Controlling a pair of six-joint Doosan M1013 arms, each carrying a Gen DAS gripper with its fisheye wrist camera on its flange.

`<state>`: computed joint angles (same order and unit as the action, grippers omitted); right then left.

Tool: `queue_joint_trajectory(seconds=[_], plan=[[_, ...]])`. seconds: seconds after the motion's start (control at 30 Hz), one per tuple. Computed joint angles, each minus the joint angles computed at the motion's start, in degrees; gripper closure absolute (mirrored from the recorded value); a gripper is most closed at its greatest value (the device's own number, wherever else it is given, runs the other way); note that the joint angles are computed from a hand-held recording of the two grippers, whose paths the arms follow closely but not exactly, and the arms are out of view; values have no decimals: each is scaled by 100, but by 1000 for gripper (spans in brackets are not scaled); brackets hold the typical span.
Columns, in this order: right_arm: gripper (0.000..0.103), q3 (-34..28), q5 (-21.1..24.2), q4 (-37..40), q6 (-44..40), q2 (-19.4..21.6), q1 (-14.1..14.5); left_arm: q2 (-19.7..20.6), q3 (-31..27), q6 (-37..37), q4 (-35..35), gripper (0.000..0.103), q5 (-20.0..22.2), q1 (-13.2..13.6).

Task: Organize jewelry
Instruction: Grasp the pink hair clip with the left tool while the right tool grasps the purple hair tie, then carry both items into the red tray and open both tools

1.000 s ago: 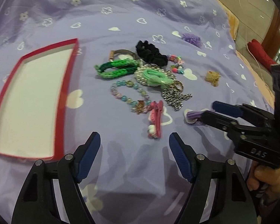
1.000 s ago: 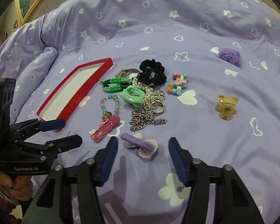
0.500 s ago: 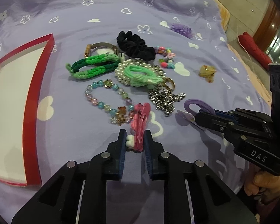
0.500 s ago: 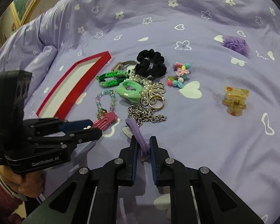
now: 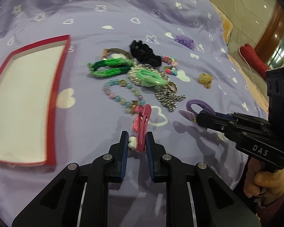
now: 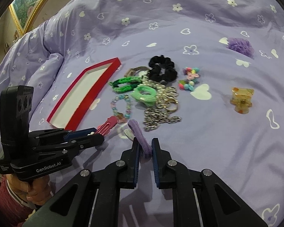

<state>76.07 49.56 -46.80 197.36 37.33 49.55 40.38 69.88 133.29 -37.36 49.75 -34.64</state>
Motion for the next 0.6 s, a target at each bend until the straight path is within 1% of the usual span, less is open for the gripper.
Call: queue_joint_trajectory(seconds=[0.1,0.27,0.47,0.6], plan=[[91,-128,-78,38,-133,63,-8,-70,80,-37,-80,87,-86,112],[91,-475,-269,209,-584,259,-63,-136,119,-203,-113,87,-242,298],[91,-993,-522,501,-1215,546,-151,-170,84,-349,-82,87,-479,503],[91,-1409,-636,717,-1712,762,-224,-113,-38,-592,68,87,-582,632]])
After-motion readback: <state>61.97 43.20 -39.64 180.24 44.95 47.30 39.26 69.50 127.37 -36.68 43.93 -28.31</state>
